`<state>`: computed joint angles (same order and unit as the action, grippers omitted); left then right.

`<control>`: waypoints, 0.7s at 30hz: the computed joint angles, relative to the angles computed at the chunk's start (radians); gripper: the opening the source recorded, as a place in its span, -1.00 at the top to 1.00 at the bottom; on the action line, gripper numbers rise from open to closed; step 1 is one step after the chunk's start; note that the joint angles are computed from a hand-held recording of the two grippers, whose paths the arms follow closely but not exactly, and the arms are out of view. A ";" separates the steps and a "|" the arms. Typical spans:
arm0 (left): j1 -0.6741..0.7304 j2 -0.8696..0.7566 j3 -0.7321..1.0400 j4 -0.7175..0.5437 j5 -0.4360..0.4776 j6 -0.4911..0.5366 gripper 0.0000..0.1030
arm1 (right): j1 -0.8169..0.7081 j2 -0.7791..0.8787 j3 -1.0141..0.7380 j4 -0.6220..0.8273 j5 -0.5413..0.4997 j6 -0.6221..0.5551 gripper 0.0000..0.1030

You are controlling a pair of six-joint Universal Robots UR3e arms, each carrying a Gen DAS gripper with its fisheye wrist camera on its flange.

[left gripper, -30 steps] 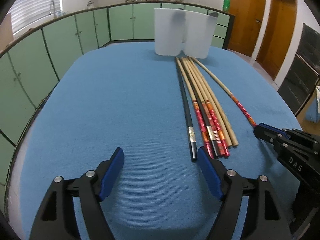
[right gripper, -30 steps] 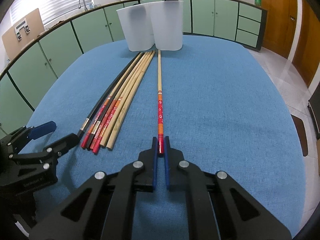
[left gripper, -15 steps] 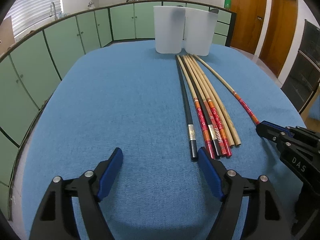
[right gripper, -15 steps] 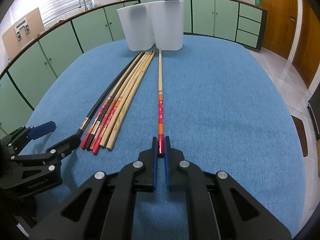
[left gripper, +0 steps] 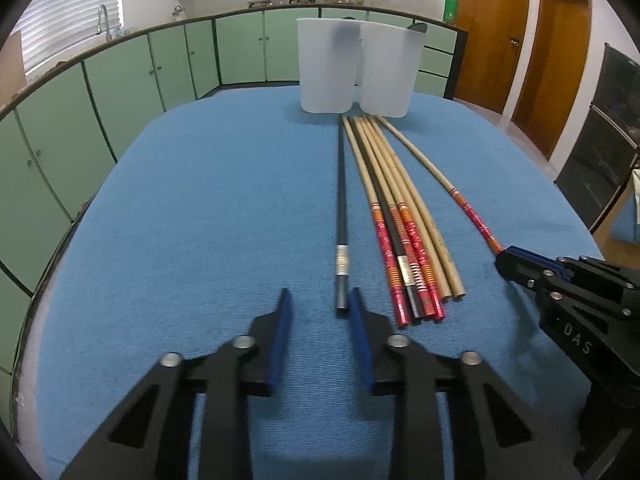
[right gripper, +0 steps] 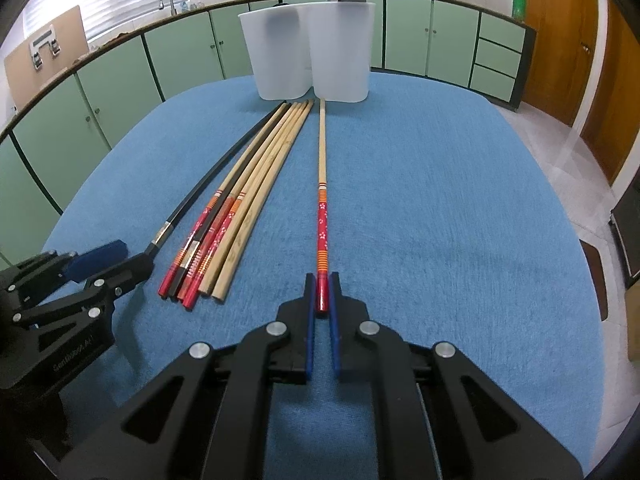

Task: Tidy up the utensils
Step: 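Grasp a red-patterned chopstick with the right tool while the left tool grasps a black chopstick, then lift both chopsticks and drop them into the white caddy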

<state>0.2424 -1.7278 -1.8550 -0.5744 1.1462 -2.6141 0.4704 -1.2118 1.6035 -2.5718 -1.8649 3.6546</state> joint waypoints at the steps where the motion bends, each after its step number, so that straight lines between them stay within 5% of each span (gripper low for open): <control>1: 0.004 0.000 0.003 -0.009 -0.011 0.000 0.76 | -0.006 -0.006 0.012 -0.012 0.011 0.001 0.90; 2: 0.010 0.000 0.008 -0.025 -0.026 0.002 0.87 | -0.009 -0.010 0.019 -0.019 0.017 0.002 0.90; 21: 0.059 0.138 0.048 -0.087 -0.119 -0.004 0.88 | 0.002 -0.119 0.040 -0.056 -0.027 -0.057 0.91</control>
<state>0.3012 -1.5899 -1.8065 -0.6617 1.0270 -2.6184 0.4720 -1.3312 1.6439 -2.6274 -1.8918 3.5972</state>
